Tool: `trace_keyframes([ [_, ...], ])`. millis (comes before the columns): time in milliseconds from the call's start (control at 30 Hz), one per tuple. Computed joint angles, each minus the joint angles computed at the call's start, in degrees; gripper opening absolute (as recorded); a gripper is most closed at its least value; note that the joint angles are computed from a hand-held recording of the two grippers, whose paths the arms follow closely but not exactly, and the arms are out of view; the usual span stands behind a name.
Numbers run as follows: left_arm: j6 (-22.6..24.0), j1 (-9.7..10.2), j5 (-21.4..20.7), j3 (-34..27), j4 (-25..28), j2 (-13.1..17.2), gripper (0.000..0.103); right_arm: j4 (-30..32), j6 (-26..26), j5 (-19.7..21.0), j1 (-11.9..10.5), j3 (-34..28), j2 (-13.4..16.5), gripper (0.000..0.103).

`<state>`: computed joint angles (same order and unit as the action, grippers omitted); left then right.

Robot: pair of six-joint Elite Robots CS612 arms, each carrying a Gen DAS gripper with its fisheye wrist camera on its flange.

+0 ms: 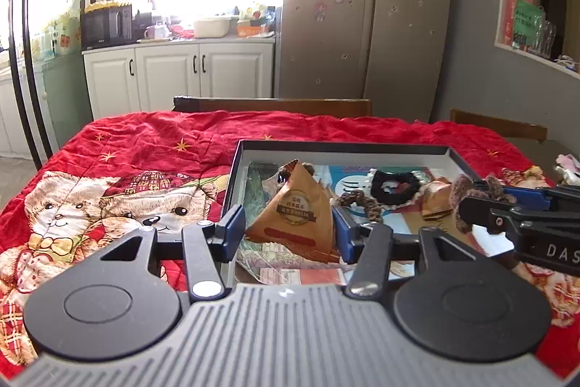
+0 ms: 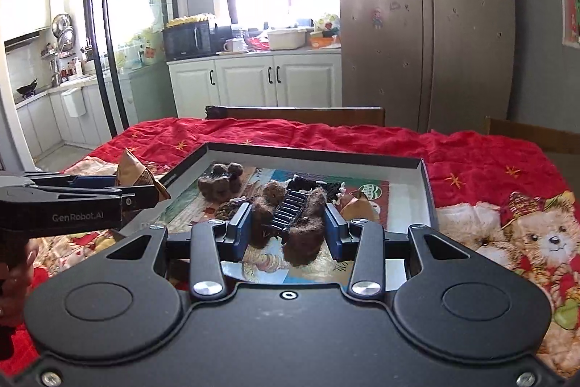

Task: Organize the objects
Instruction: 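Carry the pouch and claw clip with both tools and lower them into the tray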

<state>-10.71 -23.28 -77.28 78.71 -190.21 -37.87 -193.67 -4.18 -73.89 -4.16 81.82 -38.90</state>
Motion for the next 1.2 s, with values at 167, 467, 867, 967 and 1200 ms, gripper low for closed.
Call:
trace_keyframes([
  [167,-0.6,0.15,0.7,-2.5,1.8,1.6,0.055,1.1,0.7,-2.2,0.7,-2.9,2.0,0.039],
  [467,-3.0,0.40,0.8,-5.2,3.6,3.5,0.055,2.3,2.1,-4.6,0.9,-6.2,4.6,0.039],
  [867,-0.3,0.38,0.5,-7.4,5.5,5.2,0.055,6.4,1.5,-4.7,1.0,-8.0,5.9,0.040],
  [967,-0.2,0.48,0.3,-7.9,5.9,5.5,0.055,7.0,0.8,-5.0,1.2,-8.3,6.2,0.040],
  [1200,0.2,0.44,0.7,-8.2,6.5,5.7,0.056,7.7,1.4,-5.3,1.1,-8.7,6.3,0.040],
])
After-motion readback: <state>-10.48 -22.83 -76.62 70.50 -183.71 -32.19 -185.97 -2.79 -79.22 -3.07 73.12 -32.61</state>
